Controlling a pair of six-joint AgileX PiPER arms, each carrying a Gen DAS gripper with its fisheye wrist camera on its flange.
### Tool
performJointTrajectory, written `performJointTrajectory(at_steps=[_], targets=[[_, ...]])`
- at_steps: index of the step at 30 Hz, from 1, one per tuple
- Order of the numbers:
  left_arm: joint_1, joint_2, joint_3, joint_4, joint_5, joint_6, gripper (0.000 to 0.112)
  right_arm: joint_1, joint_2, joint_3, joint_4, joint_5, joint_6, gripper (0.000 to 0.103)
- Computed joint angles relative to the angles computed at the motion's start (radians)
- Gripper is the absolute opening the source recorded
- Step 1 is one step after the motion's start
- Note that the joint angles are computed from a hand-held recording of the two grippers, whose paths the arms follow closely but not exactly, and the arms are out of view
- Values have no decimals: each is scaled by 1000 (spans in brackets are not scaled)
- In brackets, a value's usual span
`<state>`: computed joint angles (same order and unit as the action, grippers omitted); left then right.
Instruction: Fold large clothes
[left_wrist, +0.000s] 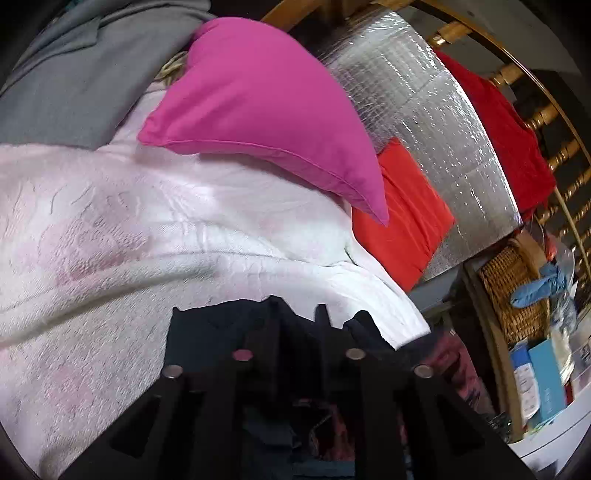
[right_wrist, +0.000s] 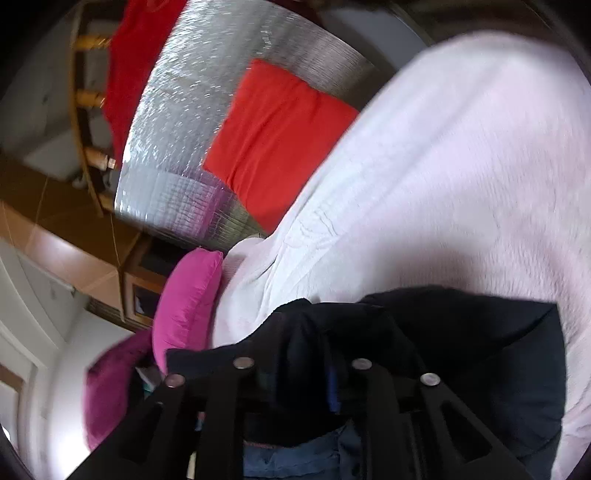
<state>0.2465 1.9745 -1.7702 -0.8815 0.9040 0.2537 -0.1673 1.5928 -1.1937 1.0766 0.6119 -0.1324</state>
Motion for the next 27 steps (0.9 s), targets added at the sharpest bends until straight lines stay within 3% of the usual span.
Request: performJointTrajectory(at_steps=[1,5,8,10,11,12,13,15,17,19,23,27], targets=[[-6,-3,7,0,-12,7,34,-19,5,14,60,18,-37,32],[-22,-31,51,-19,-68,47,41,-46,-4,59,186,35,-142,41],[-14,-44,82,-56,-81,80,46,-49,-23,82,245,26,-193,59],[-11,-51,94,-67,-87,87,49,-52,-66,119,294,-21,-238,82],[-10,-56,103,-76,-92,94,50,-52,-88,141,325,-49,-265,85],[-9,-66,117,-87,-104,104,55,-59,-109,163,372,-66,-308,87],[-12,-85,138,-88,-132,106,70,-75,-120,171,384,-54,-319,87],[-15,-141,212,-141,-222,151,79,-92,-120,159,348,-22,-290,87],[-1,-182,264,-263,-249,254,79,-96,-134,168,340,-18,-293,87],[0,-200,269,-267,-245,259,82,-94,-139,163,312,-6,-274,87],[-15,-214,265,-180,-242,192,83,-74,-151,155,257,-9,-227,87],[-31,-227,261,-17,-207,27,83,-47,-173,150,205,-17,-175,87]])
